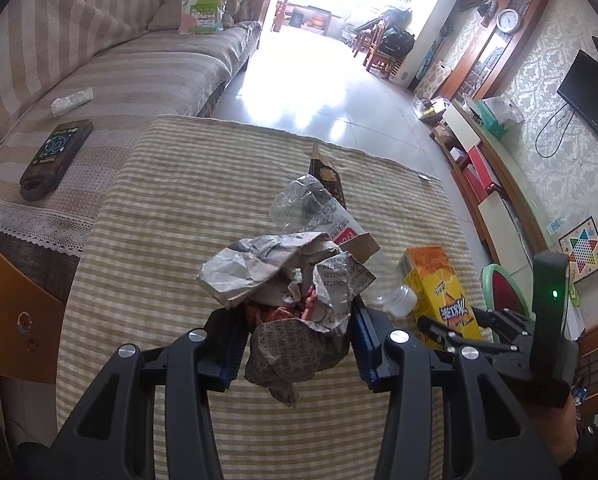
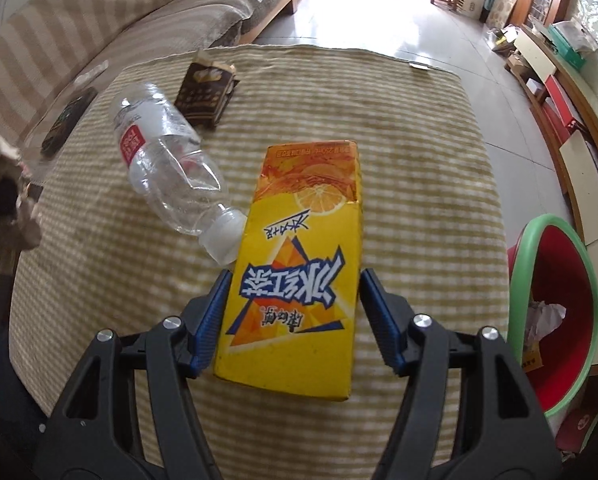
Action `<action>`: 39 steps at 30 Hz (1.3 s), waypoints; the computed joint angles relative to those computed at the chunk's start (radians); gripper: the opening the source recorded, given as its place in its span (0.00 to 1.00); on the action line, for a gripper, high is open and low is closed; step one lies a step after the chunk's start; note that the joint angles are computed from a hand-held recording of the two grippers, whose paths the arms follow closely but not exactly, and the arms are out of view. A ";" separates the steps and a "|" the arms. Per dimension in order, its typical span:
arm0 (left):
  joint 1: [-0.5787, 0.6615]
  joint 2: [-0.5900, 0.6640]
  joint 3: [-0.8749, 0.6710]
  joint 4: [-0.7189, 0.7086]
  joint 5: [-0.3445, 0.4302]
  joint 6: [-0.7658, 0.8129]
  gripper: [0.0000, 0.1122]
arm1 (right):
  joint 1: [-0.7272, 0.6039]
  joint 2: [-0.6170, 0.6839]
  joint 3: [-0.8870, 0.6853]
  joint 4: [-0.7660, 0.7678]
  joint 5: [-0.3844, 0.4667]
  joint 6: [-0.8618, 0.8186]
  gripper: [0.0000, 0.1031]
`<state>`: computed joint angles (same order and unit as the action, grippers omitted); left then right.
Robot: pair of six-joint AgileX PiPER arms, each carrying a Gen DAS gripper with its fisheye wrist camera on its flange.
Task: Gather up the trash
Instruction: 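Lift both items and carry them over the red bin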
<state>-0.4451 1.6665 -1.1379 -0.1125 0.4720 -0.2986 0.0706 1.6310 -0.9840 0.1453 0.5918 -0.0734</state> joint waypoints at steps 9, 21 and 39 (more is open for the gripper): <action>-0.052 -0.056 0.015 0.040 0.020 -0.022 0.38 | 0.041 -0.224 0.145 0.024 0.014 0.044 0.59; -0.199 -0.116 -0.013 0.200 0.102 -0.168 0.38 | -0.048 -0.486 0.227 0.048 0.102 0.018 0.55; -0.367 0.003 -0.265 0.273 0.223 -0.207 0.38 | -0.454 -0.587 0.185 0.303 0.249 -0.329 0.55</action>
